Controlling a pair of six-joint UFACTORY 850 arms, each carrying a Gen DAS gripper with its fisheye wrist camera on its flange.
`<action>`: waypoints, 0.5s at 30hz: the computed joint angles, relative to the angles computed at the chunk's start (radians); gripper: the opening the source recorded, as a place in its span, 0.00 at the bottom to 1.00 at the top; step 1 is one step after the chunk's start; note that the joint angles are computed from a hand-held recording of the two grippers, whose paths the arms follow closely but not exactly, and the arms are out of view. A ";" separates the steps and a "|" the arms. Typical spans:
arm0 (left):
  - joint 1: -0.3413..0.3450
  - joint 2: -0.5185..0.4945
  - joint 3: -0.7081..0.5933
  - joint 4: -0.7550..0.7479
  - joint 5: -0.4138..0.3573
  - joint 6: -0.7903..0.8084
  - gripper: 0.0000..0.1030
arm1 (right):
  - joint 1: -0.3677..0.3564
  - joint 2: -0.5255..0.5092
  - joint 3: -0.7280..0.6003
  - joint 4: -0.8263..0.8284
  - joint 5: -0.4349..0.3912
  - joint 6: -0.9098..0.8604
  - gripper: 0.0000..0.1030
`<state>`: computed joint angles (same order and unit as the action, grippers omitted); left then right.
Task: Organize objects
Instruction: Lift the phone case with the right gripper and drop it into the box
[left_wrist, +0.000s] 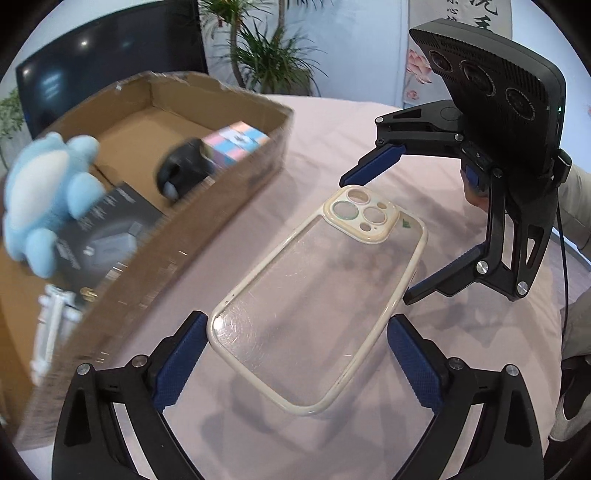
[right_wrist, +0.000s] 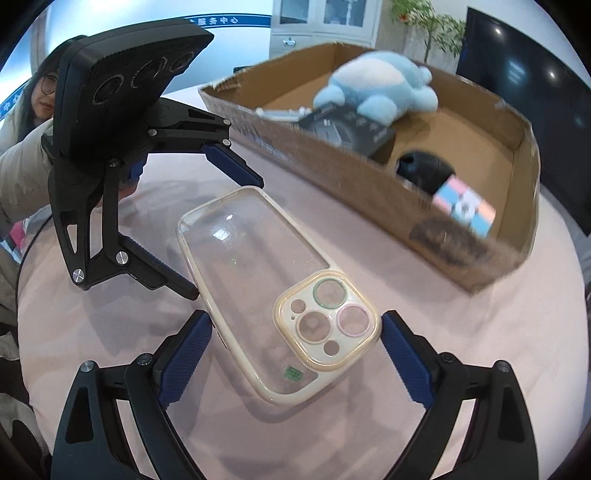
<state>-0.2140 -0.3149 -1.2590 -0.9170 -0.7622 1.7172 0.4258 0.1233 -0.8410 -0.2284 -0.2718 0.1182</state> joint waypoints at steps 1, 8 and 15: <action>0.004 0.000 -0.009 -0.007 0.000 0.000 0.94 | -0.001 -0.002 -0.009 -0.005 0.003 -0.004 0.90; 0.016 -0.003 -0.088 -0.013 0.013 -0.016 0.94 | 0.001 -0.025 -0.096 -0.115 -0.015 0.020 0.90; -0.005 -0.168 -0.413 0.063 -0.060 -0.164 0.94 | -0.093 -0.094 -0.269 0.024 -0.073 -0.215 0.90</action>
<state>-0.2189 -0.4825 -1.6716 -0.8542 -0.8226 1.5535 0.3333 0.0296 -1.1099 -0.2048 -0.3444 -0.0965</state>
